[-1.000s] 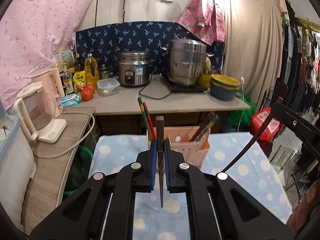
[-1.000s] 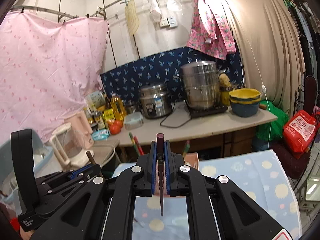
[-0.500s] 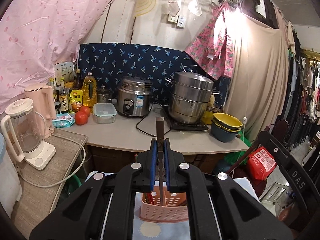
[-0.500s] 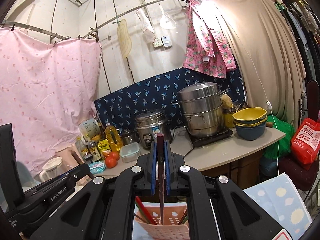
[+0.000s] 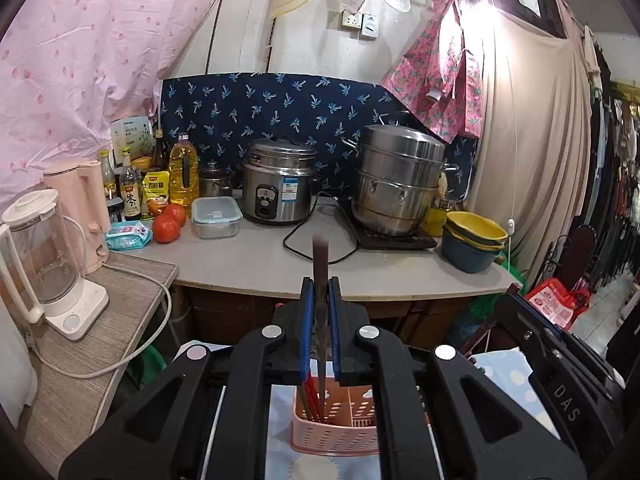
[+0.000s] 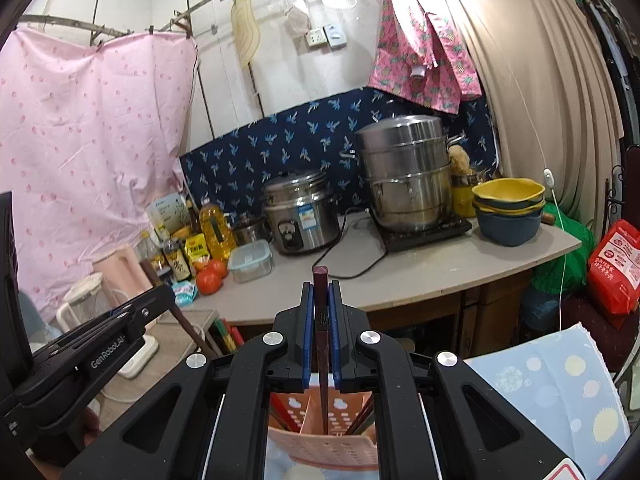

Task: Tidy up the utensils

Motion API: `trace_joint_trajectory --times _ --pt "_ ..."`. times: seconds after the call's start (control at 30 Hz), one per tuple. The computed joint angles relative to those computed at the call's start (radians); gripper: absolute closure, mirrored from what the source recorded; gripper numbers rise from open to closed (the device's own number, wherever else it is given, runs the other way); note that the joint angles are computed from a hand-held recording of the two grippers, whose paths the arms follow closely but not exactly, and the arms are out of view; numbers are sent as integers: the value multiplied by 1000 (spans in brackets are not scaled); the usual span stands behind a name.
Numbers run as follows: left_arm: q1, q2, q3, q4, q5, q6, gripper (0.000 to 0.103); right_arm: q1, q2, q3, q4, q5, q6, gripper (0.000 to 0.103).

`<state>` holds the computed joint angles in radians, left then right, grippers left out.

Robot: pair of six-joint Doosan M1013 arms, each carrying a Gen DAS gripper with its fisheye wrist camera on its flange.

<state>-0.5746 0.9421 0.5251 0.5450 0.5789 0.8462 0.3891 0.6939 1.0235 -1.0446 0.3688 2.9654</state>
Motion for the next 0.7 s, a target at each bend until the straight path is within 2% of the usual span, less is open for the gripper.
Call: trace_joint_trajectory --times 0.03,0.23,0.5,0.7 --pt "-5 -1 5 45 11 -28 94 2 -2 6 0 -4 -1 92" --pt "-15 -14 31 79 31 -42 83 20 -24 44 -42 7 8 80" --pt "-27 -73 138 129 7 -81 79 36 -67 104 -38 -1 8 79" --pt "-42 -132 250 168 -7 -116 73 57 -110 171 -18 16 -9 74"
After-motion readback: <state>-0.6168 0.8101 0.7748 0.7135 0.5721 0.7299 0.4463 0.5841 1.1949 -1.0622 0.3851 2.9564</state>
